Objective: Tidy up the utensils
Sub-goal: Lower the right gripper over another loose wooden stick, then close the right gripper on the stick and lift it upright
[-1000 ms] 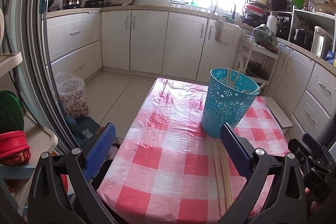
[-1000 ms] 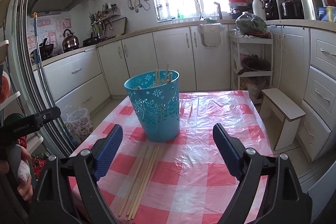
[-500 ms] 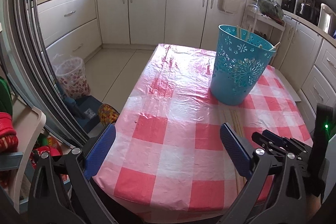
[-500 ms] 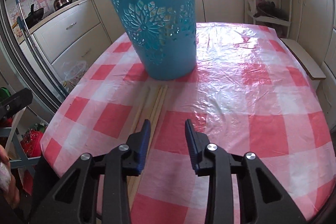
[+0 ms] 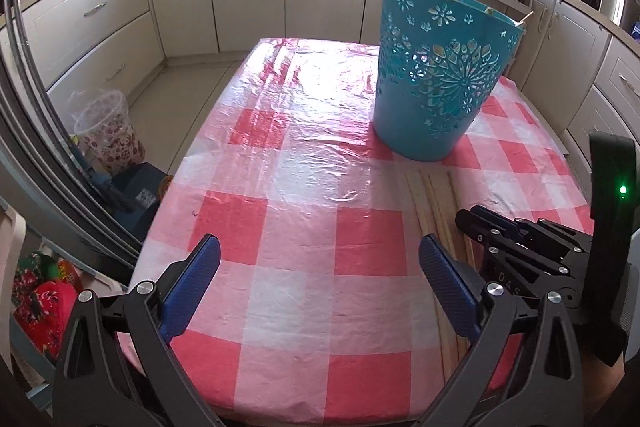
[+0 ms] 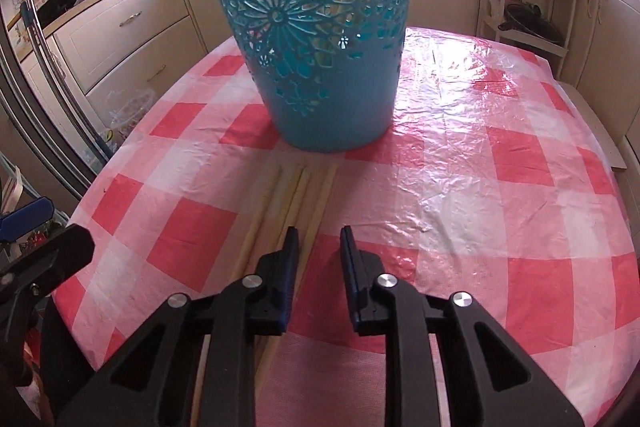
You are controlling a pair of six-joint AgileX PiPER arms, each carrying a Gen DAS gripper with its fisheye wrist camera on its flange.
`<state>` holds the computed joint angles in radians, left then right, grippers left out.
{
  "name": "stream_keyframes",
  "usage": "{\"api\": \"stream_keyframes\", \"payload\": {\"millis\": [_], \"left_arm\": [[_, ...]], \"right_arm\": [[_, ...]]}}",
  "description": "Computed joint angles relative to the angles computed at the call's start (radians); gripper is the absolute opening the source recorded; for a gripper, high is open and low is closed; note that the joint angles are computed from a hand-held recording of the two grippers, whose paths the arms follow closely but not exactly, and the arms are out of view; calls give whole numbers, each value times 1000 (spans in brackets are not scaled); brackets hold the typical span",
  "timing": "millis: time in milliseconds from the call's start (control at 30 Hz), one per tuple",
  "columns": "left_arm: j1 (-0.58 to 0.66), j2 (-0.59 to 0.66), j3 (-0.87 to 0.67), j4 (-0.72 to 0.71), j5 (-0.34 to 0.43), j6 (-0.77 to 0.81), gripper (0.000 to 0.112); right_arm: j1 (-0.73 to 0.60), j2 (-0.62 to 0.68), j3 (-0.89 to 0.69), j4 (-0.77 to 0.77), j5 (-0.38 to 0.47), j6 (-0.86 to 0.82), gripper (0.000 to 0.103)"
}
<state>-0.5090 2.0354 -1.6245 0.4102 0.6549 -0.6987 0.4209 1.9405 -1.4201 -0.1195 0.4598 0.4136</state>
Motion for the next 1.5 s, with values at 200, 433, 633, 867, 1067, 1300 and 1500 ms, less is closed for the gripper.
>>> {"api": "stream_keyframes", "payload": {"millis": [200, 433, 633, 867, 1067, 1300, 1500], "left_arm": [[-8, 194, -271, -152, 120, 158, 95], [-42, 375, -550, -126, 291, 179, 78], [-48, 382, -565, -98, 295, 173, 63], [-55, 398, -595, -124, 272, 252, 36], [-50, 374, -556, -217, 230, 337, 7], [-66, 427, -663, -189, 319, 340, 7], [-16, 223, -308, -316, 48, 373, 5]], "right_arm": [[-71, -65, 88, 131, -4, -184, 9], [-126, -93, 135, 363, -22, -407, 26], [-95, -86, 126, 346, -32, -392, 59], [-75, -89, 141, 166, -61, -271, 49], [-115, -95, 153, 152, -60, -286, 8], [-103, -67, 101, 93, -12, -239, 10], [-122, -99, 186, 180, -118, -278, 7]]}}
